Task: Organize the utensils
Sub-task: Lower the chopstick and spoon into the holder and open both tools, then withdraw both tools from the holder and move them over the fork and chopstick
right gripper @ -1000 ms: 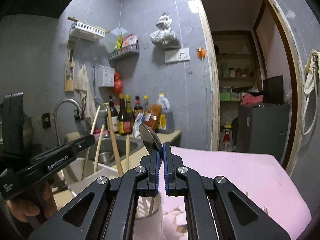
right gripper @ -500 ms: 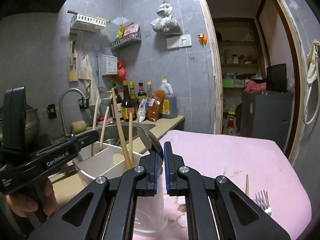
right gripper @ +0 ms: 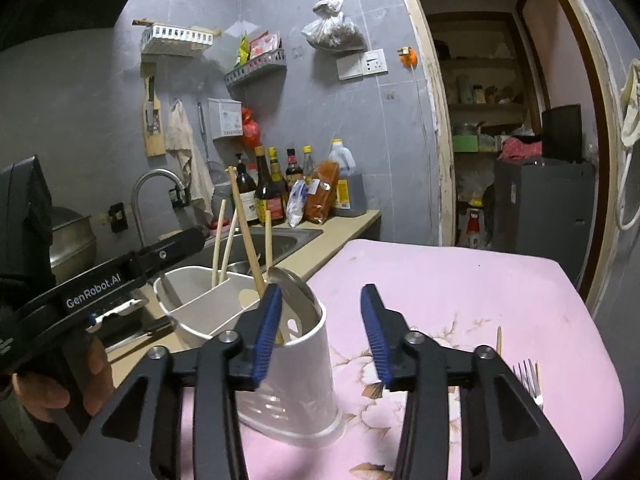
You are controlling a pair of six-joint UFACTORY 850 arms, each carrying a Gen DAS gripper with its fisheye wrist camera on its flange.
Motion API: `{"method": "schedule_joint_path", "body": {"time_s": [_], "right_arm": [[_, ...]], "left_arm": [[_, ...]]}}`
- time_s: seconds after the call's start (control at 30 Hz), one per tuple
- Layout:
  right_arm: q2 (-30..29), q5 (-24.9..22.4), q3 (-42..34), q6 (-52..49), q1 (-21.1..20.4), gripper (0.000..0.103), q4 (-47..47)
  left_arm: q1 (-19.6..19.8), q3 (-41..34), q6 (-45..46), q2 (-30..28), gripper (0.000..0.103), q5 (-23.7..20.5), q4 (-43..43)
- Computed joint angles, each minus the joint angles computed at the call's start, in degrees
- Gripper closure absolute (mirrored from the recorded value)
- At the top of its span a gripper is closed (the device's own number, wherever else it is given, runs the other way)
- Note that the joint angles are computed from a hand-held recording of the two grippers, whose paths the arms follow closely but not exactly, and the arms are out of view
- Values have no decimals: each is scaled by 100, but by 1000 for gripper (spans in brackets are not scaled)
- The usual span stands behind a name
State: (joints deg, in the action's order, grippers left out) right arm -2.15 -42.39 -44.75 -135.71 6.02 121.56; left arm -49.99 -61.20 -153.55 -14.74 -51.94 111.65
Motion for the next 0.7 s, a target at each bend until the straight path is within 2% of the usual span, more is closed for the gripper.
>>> {"method": "schedule_joint_path", "body": {"time_s": [0.17,0.23,0.27,0.37,0.43,0.53,0.7], "right_arm": [[141,-194,144,-176,-191,47,215],[237,-347,258,-388,-302,32,491],[277,-430,308,-474,-361,30,608],[445,-628,453,-821,-558,20,1068],[522,-762,496,-973,-682,12,1272],[640,-936,582,-1258,-853,0,1544],[803,-1194,724,-1796,-1128,0,1892]], "left_arm": [[-55,-65,52,-2,64,-5,-14],[-97,-102,90,-15,58,-26,8],[-129,-127,138,-27,56,-50,1],[-207,-225,285,-76,43,-88,14],[-269,-300,307,-120,26,-123,77],[-343,-387,257,-173,15,-143,227],[-471,-615,368,-334,8,-189,331]]}}
